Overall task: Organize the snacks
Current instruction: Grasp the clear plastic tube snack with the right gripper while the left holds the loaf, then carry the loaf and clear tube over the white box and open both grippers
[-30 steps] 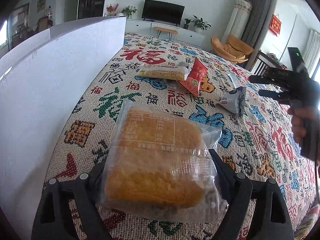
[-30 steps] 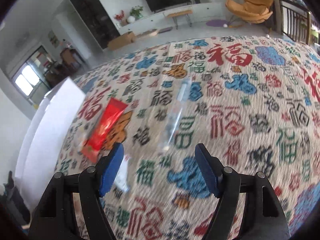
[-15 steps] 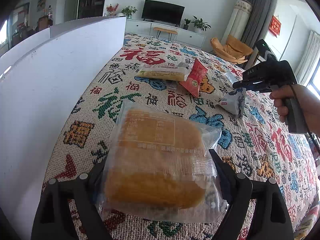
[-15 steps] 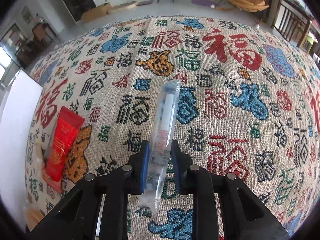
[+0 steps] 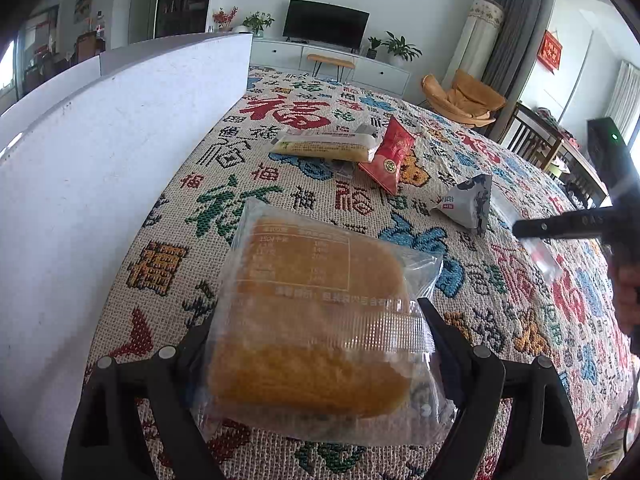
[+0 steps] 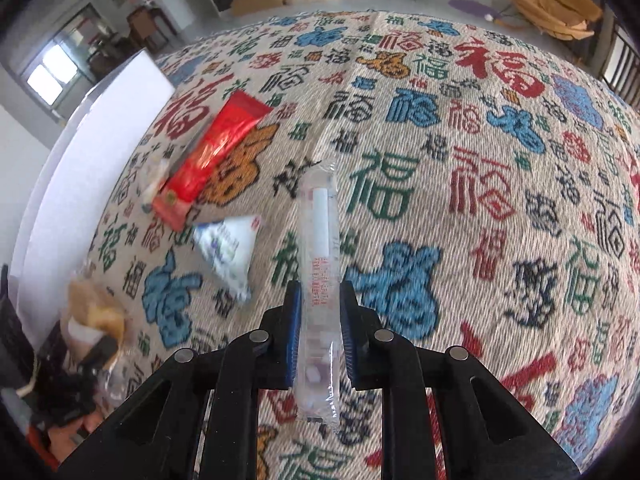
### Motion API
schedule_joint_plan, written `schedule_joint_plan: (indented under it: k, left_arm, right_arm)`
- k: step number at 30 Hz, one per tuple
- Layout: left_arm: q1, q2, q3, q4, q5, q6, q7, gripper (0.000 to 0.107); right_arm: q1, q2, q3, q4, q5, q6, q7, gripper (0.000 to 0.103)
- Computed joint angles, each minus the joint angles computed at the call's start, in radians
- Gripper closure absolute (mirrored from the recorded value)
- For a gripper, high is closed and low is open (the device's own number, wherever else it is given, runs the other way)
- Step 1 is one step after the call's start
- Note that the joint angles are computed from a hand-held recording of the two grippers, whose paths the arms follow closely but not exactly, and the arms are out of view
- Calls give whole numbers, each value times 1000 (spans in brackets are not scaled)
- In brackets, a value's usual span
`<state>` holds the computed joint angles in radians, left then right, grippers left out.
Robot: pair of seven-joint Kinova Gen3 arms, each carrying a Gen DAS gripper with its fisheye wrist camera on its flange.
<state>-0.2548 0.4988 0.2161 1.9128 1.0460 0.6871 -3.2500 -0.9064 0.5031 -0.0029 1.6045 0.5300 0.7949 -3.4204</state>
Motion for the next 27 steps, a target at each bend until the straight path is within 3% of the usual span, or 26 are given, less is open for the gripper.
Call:
schedule_joint_plan:
  k: [5,10,13,20,22,24,27]
  left_arm:
    - [1,-1,-1,0,0,0,0,21]
    - [1,-1,-1,1,0,-1,1,21]
    - [1,-1,-1,1,0,-1,1,21]
    - [1,-4,-2,3,0,0,0,21]
    - [1,-4,-2,3,1,0,0,21]
    - [1,-4,-3,4,1,1,0,21]
    - [0,-6,-3,5,3,1,-3,22]
  right_arm:
    - [-111,4,-9,-5,46,46,-101,84]
    - [-167,37,-38,-62,58,131,-101,84]
    - [-178,64,-51,-103,46,169,-73,84]
    - [-193,62,-39,-91,40,155,-90,78]
    - [-196,54,-36,-91,49,160,-96,74]
    - [-195,56,-45,-112,47,192,-70,62]
    - [-173,79,-67,-168,25,245,27,56]
